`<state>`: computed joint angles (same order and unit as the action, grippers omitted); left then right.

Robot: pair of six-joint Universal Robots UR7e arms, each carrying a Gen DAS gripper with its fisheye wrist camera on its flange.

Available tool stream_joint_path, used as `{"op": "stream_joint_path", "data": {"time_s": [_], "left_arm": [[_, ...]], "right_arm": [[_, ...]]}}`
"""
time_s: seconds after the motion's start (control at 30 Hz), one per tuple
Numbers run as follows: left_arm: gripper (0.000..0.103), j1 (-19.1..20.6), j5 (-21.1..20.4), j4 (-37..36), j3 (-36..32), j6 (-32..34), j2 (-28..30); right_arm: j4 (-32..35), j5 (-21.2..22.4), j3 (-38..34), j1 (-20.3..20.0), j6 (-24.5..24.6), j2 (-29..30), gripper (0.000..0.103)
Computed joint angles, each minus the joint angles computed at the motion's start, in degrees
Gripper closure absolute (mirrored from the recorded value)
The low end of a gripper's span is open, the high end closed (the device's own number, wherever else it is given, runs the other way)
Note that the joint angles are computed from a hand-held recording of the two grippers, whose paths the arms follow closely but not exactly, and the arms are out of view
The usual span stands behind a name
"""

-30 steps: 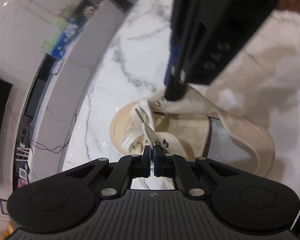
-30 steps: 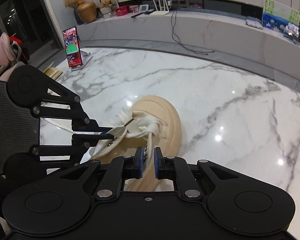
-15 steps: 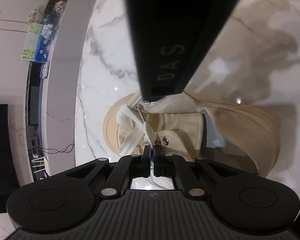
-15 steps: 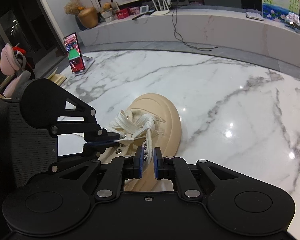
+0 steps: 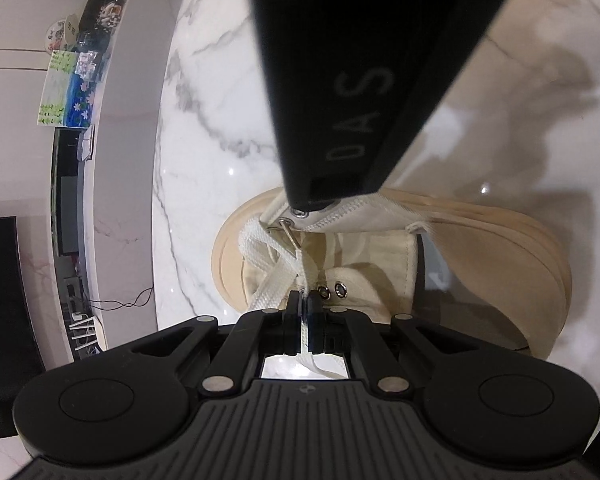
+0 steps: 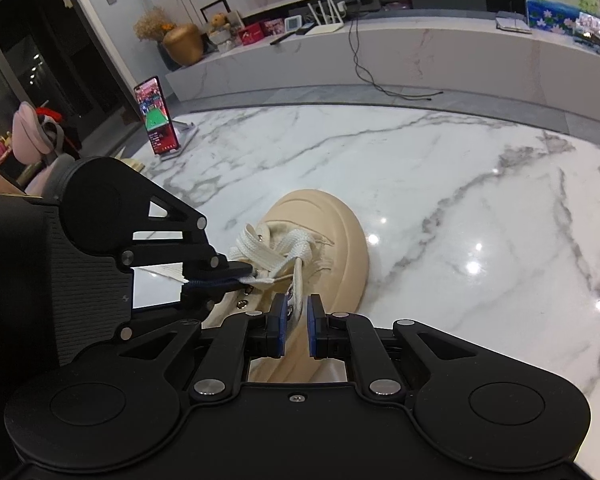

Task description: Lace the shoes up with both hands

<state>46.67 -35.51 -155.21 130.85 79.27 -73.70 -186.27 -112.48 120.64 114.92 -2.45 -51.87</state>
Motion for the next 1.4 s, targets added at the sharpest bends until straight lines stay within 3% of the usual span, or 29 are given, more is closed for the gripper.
{"op": "stream_joint_path", "data": {"time_s": [0.37,0.57,0.9,1.13,1.27,1.4], "left_arm": [[0.1,1.9,-5.9,-0.3,-5.2,-4.0,1.7],[0.1,0.6,-8.3,-1.8,-4.7,-7.9,1.2],[0.1,-1.8,-6.5,5.5,-2.0,-13.6,-1.9],[0.099,-1.2,-6.5,4.4,-2.0,-15.3,-1.9],[0.099,-1.2,-6.6,5.1,-1.9,-15.7,-1.9],[0.099,-1.1,-7.0,5.8,-2.4,-16.5,-2.0]], "right_arm": [[-0.1,1.8,0.2,-0.1,-2.1,-0.1,0.094],[0.0,1.6,0.3,0.1,-2.3,-0.3,0.094],[0.3,1.5,0.3,0.1,-2.6,-0.5,0.094],[0.3,4.0,1.1,-0.8,-3.1,-1.6,0.093],[-1.7,6.2,2.4,-1.5,-5.4,-3.0,0.093],[-1.8,3.7,2.4,-1.1,-10.3,-2.8,0.093]]}}
